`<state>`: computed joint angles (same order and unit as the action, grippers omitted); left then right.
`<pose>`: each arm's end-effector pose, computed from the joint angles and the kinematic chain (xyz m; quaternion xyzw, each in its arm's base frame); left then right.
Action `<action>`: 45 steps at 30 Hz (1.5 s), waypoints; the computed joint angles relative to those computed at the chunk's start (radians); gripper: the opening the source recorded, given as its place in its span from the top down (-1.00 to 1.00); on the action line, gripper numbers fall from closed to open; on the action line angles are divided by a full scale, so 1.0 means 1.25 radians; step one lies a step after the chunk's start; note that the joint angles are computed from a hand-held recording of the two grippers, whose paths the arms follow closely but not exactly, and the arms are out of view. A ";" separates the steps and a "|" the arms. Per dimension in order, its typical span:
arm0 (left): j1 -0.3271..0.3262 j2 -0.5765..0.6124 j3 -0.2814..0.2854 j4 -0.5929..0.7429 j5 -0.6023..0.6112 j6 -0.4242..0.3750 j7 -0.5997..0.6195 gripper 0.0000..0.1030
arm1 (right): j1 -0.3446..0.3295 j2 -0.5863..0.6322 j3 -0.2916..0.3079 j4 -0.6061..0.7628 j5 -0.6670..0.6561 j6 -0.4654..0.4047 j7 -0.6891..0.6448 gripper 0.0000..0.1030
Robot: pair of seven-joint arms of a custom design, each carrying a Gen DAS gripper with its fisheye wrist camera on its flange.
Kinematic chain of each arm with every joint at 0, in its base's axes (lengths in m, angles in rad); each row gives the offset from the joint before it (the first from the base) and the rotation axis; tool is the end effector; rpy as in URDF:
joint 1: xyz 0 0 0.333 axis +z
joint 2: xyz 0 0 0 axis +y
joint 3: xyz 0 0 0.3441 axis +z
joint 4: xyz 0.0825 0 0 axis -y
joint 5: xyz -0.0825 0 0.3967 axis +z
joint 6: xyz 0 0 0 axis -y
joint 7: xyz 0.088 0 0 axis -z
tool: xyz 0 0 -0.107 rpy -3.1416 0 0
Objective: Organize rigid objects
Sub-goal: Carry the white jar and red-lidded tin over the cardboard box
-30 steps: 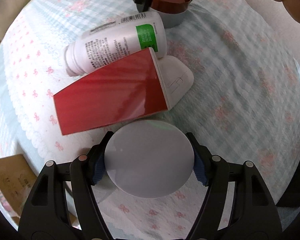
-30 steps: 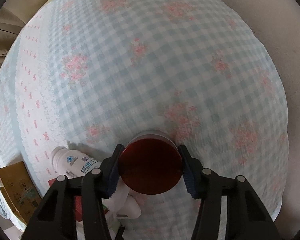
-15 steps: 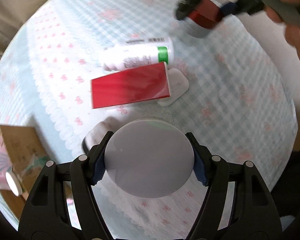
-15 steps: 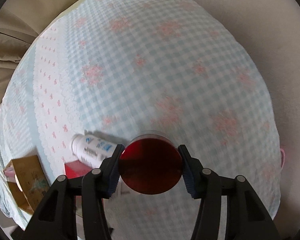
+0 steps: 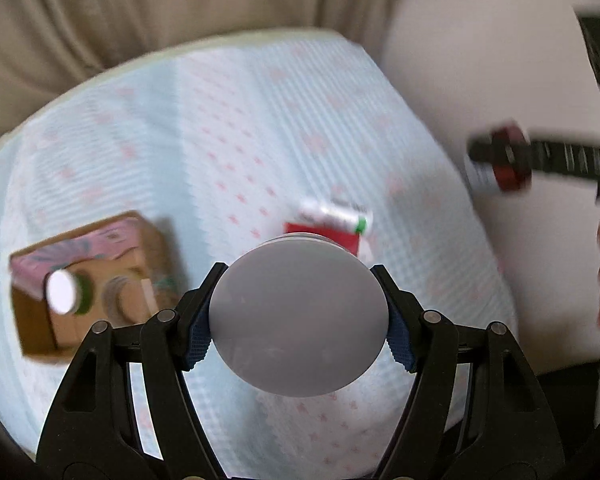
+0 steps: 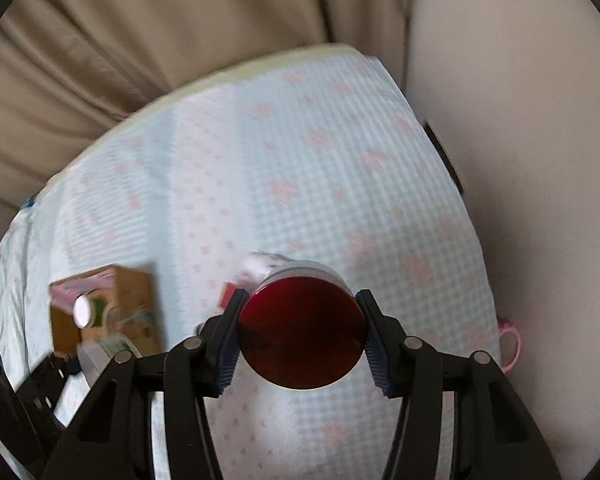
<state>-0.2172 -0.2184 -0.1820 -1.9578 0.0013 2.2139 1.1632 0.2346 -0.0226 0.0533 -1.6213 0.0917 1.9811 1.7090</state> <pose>0.4930 -0.2187 0.6445 -0.6884 0.6865 -0.2089 0.1057 0.5689 0.1749 0.6841 -0.7370 0.6472 -0.0657 0.1835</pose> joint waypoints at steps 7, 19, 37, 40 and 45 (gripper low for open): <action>0.047 -0.129 0.036 -0.024 0.031 -0.028 -0.058 -0.32 | 0.045 -0.016 0.034 0.040 0.023 0.019 -0.030 0.04; 0.103 -0.287 0.185 -0.113 -0.014 -0.062 0.105 -0.32 | 0.181 0.044 0.107 0.135 -0.042 0.042 0.110 0.04; 0.269 -0.178 0.332 -0.148 -0.144 -0.120 0.485 -0.32 | 0.415 0.396 0.067 0.496 -0.113 -0.116 0.383 0.04; 0.300 -0.148 0.318 -0.160 -0.155 -0.116 0.504 -0.32 | 0.426 0.455 0.057 0.552 -0.095 -0.150 0.374 0.04; 0.340 -0.097 0.292 -0.175 -0.172 -0.125 0.513 -0.32 | 0.429 0.525 0.048 0.601 -0.052 -0.198 0.360 0.04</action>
